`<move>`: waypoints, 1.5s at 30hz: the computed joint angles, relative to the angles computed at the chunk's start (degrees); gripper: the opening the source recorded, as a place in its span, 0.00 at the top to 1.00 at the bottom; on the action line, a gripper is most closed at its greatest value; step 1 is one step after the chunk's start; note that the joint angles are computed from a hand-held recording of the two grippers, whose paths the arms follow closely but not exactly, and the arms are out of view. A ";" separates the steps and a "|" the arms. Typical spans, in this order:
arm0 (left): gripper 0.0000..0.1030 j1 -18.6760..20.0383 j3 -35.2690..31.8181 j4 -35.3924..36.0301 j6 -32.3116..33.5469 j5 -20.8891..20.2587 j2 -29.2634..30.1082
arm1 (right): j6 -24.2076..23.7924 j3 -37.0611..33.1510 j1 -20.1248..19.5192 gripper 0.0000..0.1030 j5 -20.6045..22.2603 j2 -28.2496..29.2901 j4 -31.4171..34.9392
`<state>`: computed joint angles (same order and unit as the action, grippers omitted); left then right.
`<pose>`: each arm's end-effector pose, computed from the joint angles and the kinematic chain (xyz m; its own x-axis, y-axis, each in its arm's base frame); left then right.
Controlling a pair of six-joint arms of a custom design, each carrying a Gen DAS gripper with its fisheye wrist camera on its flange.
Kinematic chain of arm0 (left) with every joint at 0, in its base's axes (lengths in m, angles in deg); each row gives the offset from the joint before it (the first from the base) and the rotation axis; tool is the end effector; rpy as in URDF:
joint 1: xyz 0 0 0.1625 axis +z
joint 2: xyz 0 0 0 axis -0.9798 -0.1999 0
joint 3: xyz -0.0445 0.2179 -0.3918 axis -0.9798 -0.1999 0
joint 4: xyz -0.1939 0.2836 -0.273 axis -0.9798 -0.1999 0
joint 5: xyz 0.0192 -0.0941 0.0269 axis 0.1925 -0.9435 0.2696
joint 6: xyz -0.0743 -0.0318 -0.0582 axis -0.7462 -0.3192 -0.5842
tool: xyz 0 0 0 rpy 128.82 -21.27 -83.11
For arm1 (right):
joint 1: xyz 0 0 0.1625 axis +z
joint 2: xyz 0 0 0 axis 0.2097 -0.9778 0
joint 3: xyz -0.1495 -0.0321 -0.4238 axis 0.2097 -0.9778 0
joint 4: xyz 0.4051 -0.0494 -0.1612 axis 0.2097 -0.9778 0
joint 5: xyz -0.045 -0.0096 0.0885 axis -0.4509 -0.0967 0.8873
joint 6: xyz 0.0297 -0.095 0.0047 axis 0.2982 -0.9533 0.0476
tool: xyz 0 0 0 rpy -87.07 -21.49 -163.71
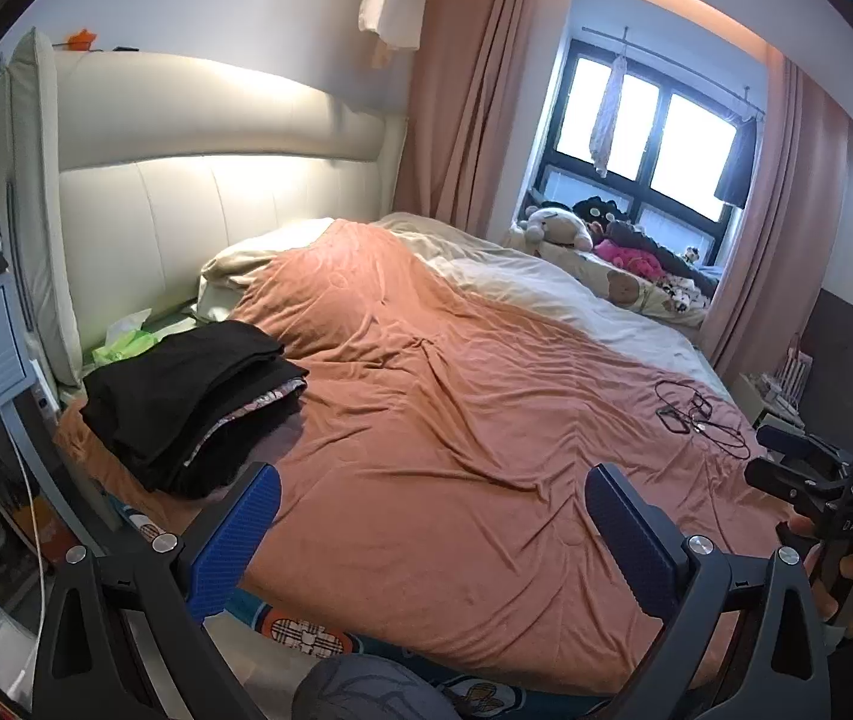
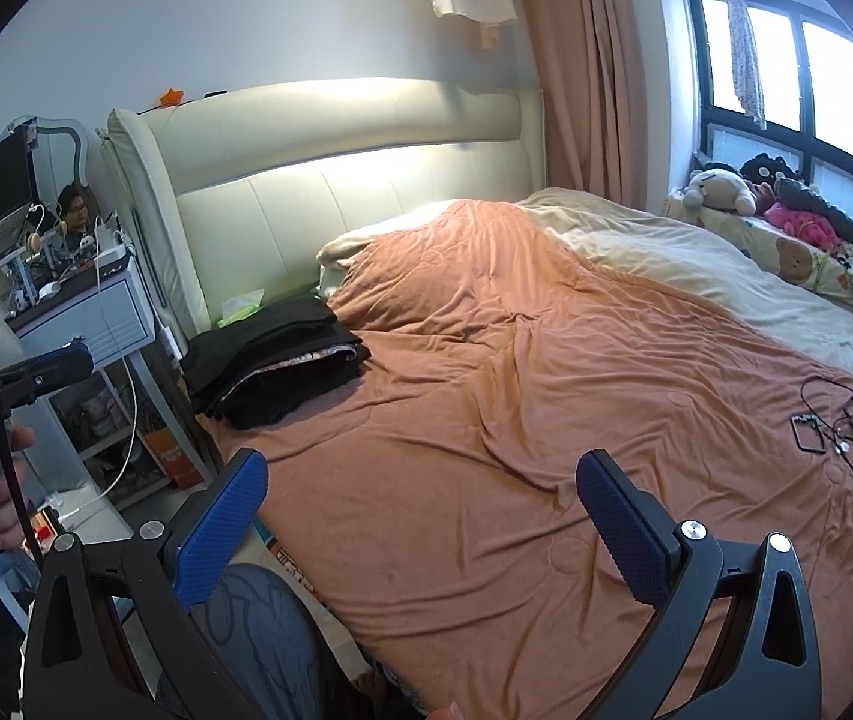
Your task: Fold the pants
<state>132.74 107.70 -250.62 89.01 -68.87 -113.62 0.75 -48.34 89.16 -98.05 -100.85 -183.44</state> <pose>-0.2357 -0.7014 0.3462 -0.8240 -0.2553 -0.5059 0.3745 0.4246 -0.8243 0.3107 -0.8968 0.3093 -0.5384 -0.7131 0.4490 -0.8392 0.4057 -0.3620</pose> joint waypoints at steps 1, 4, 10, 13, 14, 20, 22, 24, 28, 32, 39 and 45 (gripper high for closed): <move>0.01 -0.37 0.95 -1.08 0.31 0.48 -0.17 | -0.22 1.92 -0.11 0.00 -0.03 -1.14 -0.76; 0.01 -1.28 3.27 -3.63 0.86 1.86 -0.64 | -0.62 6.45 -0.52 0.00 0.44 -3.85 -2.79; 0.01 -3.23 6.42 -10.15 4.79 6.38 0.02 | -2.11 16.63 -1.05 0.00 -0.37 -9.12 -9.86; 0.01 -3.85 8.16 -11.90 5.58 7.02 0.33 | -2.04 21.25 -1.24 0.00 -0.80 -11.38 -14.20; 0.01 -4.02 8.58 -12.28 5.52 7.28 0.48 | -1.86 22.38 -1.30 0.00 -0.76 -11.94 -15.05; 0.01 -5.43 11.71 -18.20 8.67 8.18 1.81 | 0.06 30.01 -2.29 0.00 1.76 -15.93 -19.46; 0.01 -5.91 12.71 -20.29 9.37 8.19 2.19 | 0.97 32.20 -2.89 0.00 3.00 -17.11 -20.62; 0.01 -6.26 13.56 -22.25 9.99 8.30 2.52 | 1.33 34.61 -3.42 0.00 4.03 -18.41 -21.71; 0.01 -6.80 15.54 -24.41 9.76 8.13 2.84 | 1.77 38.95 -4.62 0.00 5.59 -20.51 -23.65; 0.01 -7.19 16.71 -27.41 11.47 8.78 3.63 | 0.85 43.23 -5.49 0.00 6.57 -22.20 -26.90; 0.01 -6.98 17.98 -32.03 13.17 8.88 4.71 | 0.70 47.18 -6.48 0.00 6.77 -23.35 -30.38; 0.01 -6.46 17.47 -35.06 15.56 8.04 6.03 | 0.00 49.20 -6.44 0.00 5.93 -23.26 -33.80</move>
